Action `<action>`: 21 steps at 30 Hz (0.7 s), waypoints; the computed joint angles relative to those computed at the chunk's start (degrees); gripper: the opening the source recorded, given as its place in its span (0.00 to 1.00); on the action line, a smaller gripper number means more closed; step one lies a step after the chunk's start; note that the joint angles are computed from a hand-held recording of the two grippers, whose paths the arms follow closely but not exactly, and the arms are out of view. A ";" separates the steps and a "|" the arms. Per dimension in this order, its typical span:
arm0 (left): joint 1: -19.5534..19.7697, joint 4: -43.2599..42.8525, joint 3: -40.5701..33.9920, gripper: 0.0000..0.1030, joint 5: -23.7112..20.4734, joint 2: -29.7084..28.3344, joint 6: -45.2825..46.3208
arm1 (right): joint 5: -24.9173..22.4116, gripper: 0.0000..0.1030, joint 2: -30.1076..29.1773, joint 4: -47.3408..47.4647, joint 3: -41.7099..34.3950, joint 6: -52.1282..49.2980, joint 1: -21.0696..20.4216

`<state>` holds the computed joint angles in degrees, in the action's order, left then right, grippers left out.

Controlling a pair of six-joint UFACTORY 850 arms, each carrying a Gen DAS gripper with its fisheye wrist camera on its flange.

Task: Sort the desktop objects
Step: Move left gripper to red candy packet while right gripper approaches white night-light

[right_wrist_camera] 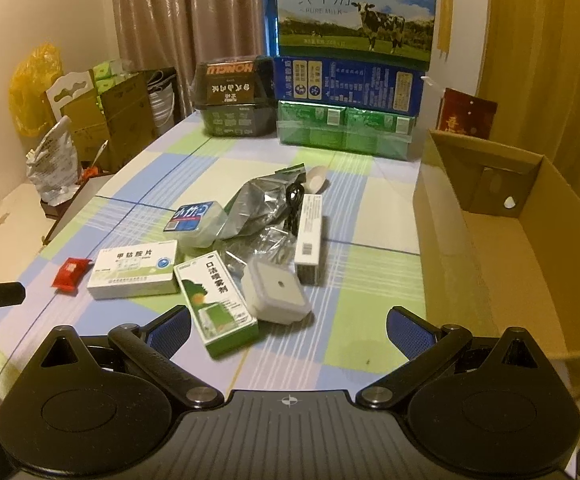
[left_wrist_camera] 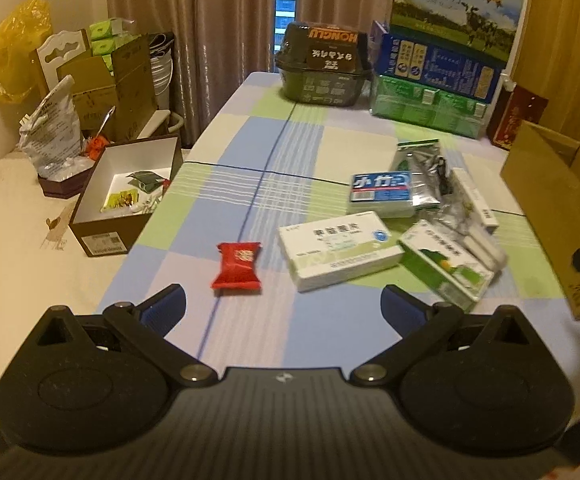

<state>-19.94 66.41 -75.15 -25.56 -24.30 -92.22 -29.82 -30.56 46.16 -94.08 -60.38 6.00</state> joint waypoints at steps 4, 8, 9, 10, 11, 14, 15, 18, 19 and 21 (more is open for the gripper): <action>2.17 2.41 -0.65 0.99 1.57 -2.28 -0.11 | -0.57 0.98 -3.57 -0.85 -3.65 0.61 0.43; 4.08 2.46 -2.69 0.95 2.31 -5.21 2.09 | -2.25 0.97 -7.45 0.13 -7.66 -0.32 0.60; 4.56 2.02 -3.31 0.92 2.69 -5.97 3.16 | -2.75 0.92 -8.55 0.16 -8.82 -0.31 0.67; 5.02 1.54 -3.95 0.91 3.04 -6.72 4.16 | -3.30 0.85 -9.54 0.19 -9.89 -0.12 0.69; 5.44 1.28 -4.55 0.89 3.47 -7.41 4.82 | -3.78 0.84 -10.52 0.03 -10.91 0.48 0.72; 6.35 1.12 -6.25 0.81 4.14 -9.41 6.01 | -5.70 0.79 -13.45 -0.16 -14.19 1.29 0.81; 6.60 1.34 -6.66 0.78 4.27 -9.95 6.22 | -6.01 0.77 -14.29 -0.47 -15.14 1.40 0.93; 7.30 0.64 -7.77 0.74 5.34 -11.28 7.01 | -7.40 0.73 -16.80 -1.69 -18.20 2.75 1.17; 7.44 0.67 -8.03 0.74 5.75 -11.58 7.06 | -7.86 0.71 -17.59 -2.03 -19.17 3.39 1.19; 7.67 0.68 -8.59 0.73 6.35 -12.16 7.44 | -8.95 0.69 -19.03 -2.65 -20.98 4.76 1.17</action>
<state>-12.27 67.09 -83.75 -19.20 -36.45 -84.79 -38.77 -49.58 43.52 -115.06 -55.62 7.16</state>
